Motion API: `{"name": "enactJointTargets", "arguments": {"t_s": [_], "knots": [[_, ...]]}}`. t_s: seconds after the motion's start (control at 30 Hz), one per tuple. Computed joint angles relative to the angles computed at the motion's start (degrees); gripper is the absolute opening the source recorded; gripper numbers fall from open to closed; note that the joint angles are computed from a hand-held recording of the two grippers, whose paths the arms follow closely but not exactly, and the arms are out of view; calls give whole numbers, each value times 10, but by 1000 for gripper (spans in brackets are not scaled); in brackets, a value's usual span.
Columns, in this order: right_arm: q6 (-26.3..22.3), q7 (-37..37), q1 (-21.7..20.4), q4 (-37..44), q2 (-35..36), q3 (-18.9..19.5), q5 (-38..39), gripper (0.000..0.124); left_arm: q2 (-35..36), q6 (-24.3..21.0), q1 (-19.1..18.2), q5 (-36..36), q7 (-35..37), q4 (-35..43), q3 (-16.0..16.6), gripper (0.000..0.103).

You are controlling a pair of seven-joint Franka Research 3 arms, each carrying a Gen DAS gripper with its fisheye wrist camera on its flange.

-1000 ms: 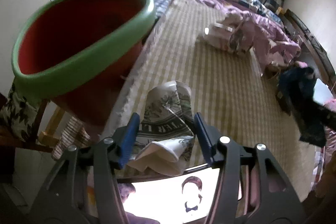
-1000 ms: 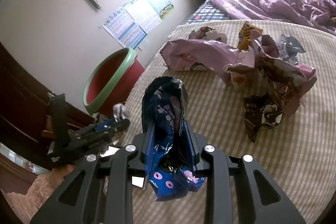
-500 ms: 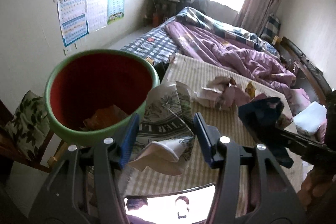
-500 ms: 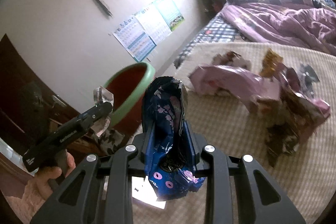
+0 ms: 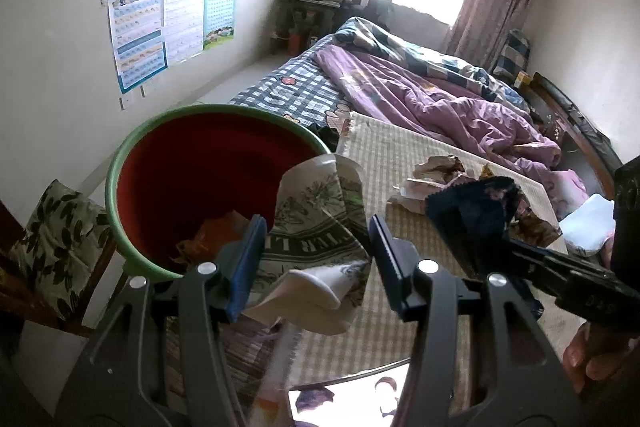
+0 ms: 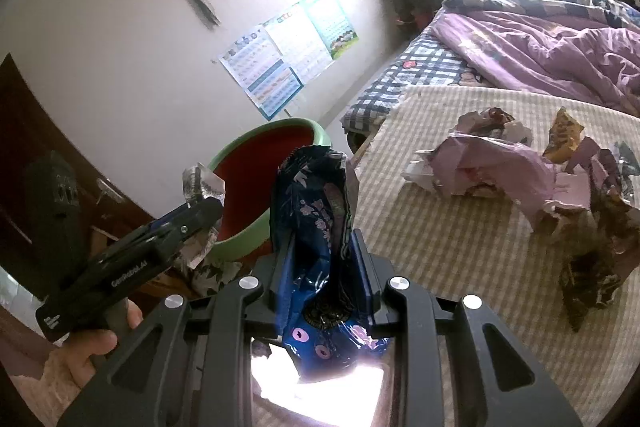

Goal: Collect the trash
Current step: 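Carry the blue wrapper and newspaper over the red bucket and open both tools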

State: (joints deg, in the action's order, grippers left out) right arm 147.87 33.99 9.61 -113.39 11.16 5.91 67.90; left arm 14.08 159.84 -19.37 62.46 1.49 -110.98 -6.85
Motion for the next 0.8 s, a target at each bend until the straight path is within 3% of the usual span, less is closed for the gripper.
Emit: {"name": "enactJointTargets", "arguments": {"t_s": [0.5, 0.8], "knots": [[81, 51, 41, 9, 10, 22, -12, 27, -17, 67, 41, -13, 48, -39, 14, 51], [87, 113, 52, 77, 63, 40, -72, 27, -5, 90, 59, -48, 80, -54, 29, 51]]}}
